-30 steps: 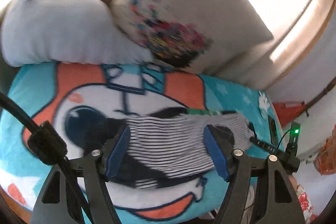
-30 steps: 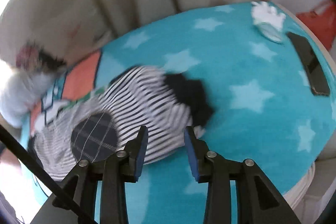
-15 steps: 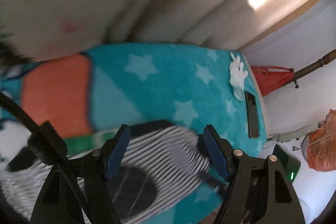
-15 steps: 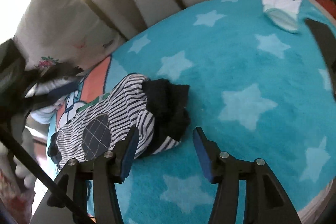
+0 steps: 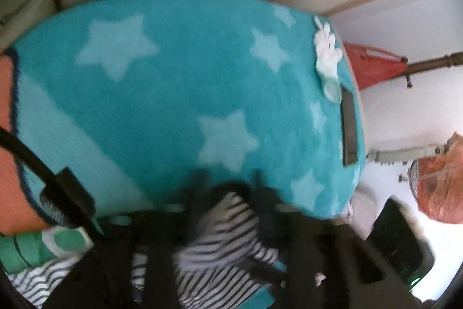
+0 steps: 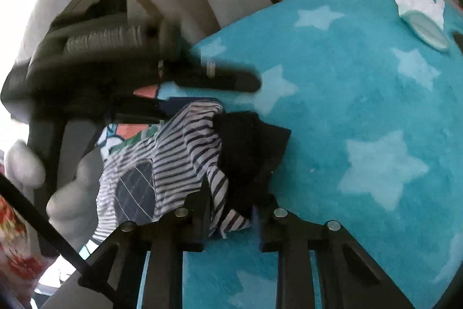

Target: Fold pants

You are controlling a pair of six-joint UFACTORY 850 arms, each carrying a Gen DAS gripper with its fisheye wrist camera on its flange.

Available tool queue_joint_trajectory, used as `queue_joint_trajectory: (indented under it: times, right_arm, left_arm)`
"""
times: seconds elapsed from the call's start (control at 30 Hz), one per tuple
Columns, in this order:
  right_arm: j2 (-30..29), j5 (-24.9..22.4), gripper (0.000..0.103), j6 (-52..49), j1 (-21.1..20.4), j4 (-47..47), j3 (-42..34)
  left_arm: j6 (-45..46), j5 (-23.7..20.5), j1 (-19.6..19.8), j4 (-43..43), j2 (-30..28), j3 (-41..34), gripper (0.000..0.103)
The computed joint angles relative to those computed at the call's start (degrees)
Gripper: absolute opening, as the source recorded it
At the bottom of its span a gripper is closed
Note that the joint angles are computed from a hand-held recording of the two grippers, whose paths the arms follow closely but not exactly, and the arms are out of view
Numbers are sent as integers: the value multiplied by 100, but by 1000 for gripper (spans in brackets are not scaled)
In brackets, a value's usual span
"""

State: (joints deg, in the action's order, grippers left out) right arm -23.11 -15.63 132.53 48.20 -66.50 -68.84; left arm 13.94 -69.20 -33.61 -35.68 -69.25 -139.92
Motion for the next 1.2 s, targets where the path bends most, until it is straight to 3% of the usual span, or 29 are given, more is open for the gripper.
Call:
queue_joint_trajectory:
  times: [0.2,0.37,0.47,0.53,0.63,0.7,0.83,0.97,1.07,1.1,1.13,1.2]
  right_arm:
    - [-5,-267,19,-457,101,197,-300]
    - [-319,-619,19,-2157,257,1150,-1131]
    - [-764,-841,19,-3317,385,1812,-1904]
    - [-1146,-928,19,-4168,447,2320,-2504]
    - [-1822,-1083,28,-5553,536,3317,-3473]
    - [-2273,-1202,36,-6381,583,4007,-4093]
    - [-3087,-1619,37,-8149,709,5635,-5364]
    - [-2945,-1735,37,-8220,787,5498,-5419]
    - [-2518,-1890,37,-6983,744,4505,-4910]
    - [-2524,-2169,34,-6641,730,4268,-4948]
    - [-2583,-2546,20,-6400,692,4142,-5068]
    - [-2636,-2851,15,-6278,581,4225,-5146]
  left_arm:
    - [591,676,322,-934,928,1586,19]
    - [1221,1153,737,-1578,1822,2869,19]
    - [1412,1528,1038,-1844,2335,3610,21]
    - [1506,1757,1279,-1986,2669,4092,33]
    - [1771,2120,1689,-2266,3258,4929,42]
    - [1921,2256,1924,-2429,3561,5374,44]
    - [2170,2447,2281,-2490,4050,6038,47]
    - [2501,2599,2601,-2542,4468,6591,48]
    - [2690,2693,2753,-2619,4661,6862,49]
    - [2749,2706,2797,-2669,4705,6942,49]
    - [2794,2690,2829,-2732,4717,6993,49]
    - [2870,2672,2867,-2800,4722,7106,49]
